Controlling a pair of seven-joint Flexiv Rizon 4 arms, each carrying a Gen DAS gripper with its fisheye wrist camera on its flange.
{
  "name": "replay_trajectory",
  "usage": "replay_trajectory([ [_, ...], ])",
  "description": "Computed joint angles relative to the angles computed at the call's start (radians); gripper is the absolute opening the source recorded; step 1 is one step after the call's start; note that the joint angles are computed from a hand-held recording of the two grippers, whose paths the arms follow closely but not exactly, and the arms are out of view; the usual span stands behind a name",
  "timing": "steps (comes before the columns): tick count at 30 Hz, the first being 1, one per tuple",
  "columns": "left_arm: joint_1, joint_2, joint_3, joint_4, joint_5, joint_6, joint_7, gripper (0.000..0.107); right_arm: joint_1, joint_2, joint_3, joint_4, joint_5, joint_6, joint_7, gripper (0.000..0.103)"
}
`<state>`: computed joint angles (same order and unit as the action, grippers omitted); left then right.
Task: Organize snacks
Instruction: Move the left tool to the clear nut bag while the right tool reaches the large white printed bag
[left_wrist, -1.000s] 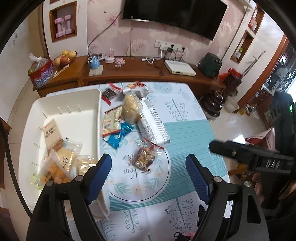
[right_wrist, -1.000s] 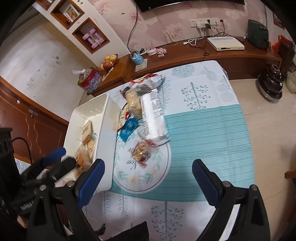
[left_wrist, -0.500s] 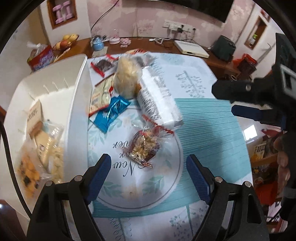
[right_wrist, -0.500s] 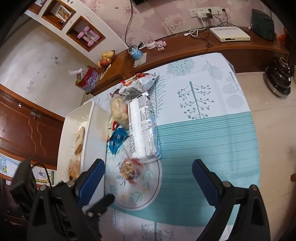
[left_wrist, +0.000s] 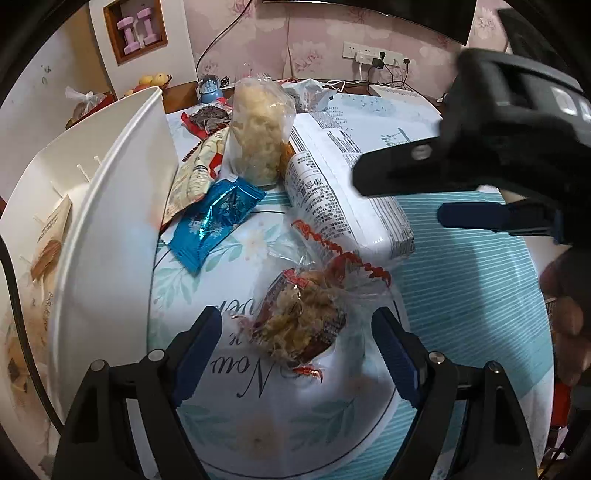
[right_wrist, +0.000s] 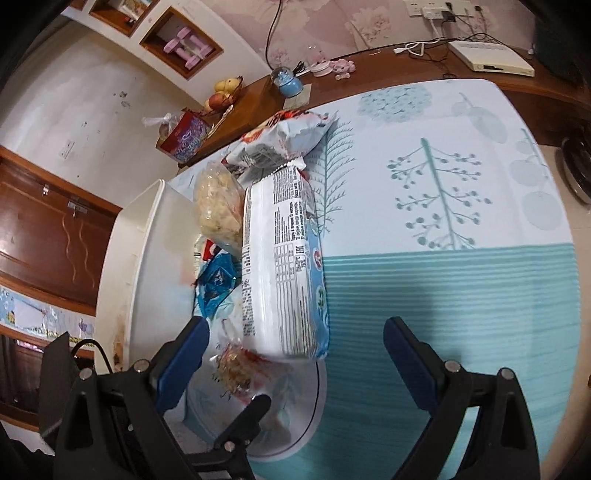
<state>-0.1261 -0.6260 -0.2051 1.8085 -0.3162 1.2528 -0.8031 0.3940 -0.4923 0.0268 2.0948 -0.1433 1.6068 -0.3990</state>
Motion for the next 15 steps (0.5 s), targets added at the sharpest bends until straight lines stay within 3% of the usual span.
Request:
replay_trajectory([
  [8,0.003,-0.037,-0.024,0.03,0.034,0.16,0.015,0.082,-0.062,-0.062,0.062,-0.058,-0.007,-0.035,-0.079,0.091],
  [10,-0.002,-0.047,-0.015,0.02,0.048,0.157,0.01,0.082,-0.023,-0.061,0.018,-0.054,-0.025,-0.025,-0.084,0.09],
  [15,0.053,-0.053,-0.079,0.052,0.038,0.199,0.022,0.082,0.013,-0.065,-0.022,-0.071,-0.059,-0.061,-0.101,0.088],
])
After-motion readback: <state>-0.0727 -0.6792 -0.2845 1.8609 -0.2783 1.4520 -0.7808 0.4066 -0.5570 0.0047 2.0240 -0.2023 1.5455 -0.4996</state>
